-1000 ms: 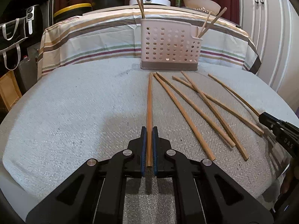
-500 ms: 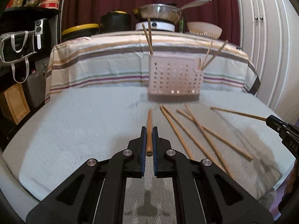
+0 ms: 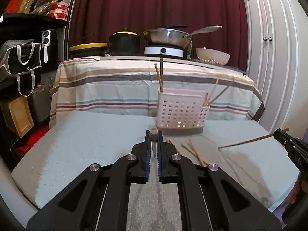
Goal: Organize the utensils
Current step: 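Lift both held chopsticks upright and carry them above the caddy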
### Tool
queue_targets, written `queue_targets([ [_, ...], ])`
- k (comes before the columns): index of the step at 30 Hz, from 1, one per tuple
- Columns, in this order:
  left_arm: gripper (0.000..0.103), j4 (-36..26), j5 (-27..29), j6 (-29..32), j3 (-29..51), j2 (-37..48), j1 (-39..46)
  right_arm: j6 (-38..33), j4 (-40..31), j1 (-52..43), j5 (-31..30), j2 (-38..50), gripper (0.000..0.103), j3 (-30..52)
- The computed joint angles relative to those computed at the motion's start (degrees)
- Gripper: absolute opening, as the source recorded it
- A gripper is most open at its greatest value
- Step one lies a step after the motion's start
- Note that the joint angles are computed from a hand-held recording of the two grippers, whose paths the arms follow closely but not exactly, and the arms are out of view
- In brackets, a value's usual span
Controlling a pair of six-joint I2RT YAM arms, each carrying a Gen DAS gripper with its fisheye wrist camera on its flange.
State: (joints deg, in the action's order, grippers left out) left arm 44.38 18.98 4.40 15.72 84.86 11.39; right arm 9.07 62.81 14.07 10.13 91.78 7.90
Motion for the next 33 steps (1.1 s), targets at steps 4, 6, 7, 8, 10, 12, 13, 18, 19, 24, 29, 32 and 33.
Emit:
queue_targets([
  [4,0.006,-5.62,1.39,-0.07,3.81,-0.77,0.41,-0.47,-4.51,-1.23,-1.94,-1.68,0.007,2.74],
  [6,0.006,-7.08,1.09,-0.09,5.89,-0.07,0.13,-0.73,-5.51,-1.39,-2.00,-1.84,0.007,4.00],
  [7,0.006,-7.29,0.83,-0.15,6.56,0.37,-0.19,-1.08,-6.38,-1.78,-2.37,-1.81,0.007,5.24],
  [8,0.006,-7.84,0.54,-0.19,7.66,0.90,-0.54,-1.34,-6.79,-2.47,-3.13,-1.64,0.007,6.00],
  [10,0.006,-8.73,0.03,0.05,9.75,2.10,-1.13,-1.97,-8.93,-3.36,-4.26,-1.21,0.007,8.67],
  [12,0.006,-9.53,-0.58,0.20,12.16,3.56,-1.82,-2.49,-10.25,-3.69,-4.73,-0.58,0.007,10.95],
  [13,0.006,-9.59,-0.83,0.15,12.93,4.18,-2.15,-2.89,-10.61,-3.84,-4.88,-0.01,0.007,12.08],
  [18,0.006,-10.67,-1.96,0.55,17.72,7.57,-3.64,-3.48,-11.45,-4.83,-6.15,2.72,0.007,16.54],
  [19,0.006,-11.43,-1.92,0.60,19.03,8.18,-3.84,-3.34,-11.73,-5.05,-6.56,3.33,0.007,17.52],
  [24,0.006,-15.07,-0.73,-0.02,23.59,9.39,-4.03,-2.37,-13.88,-6.47,-8.88,3.54,0.007,19.93],
  [29,0.006,-20.33,2.89,-1.23,28.43,8.84,-3.49,-1.46,-17.02,-7.71,-11.94,1.05,0.007,21.89],
  [32,0.006,-23.04,4.33,-1.61,31.28,8.04,-3.76,-1.28,-19.08,-8.33,-13.83,-0.94,0.007,23.59],
  [33,0.006,-23.60,4.86,-1.71,32.14,7.77,-3.84,-1.25,-19.49,-8.60,-14.45,-1.36,0.007,24.15],
])
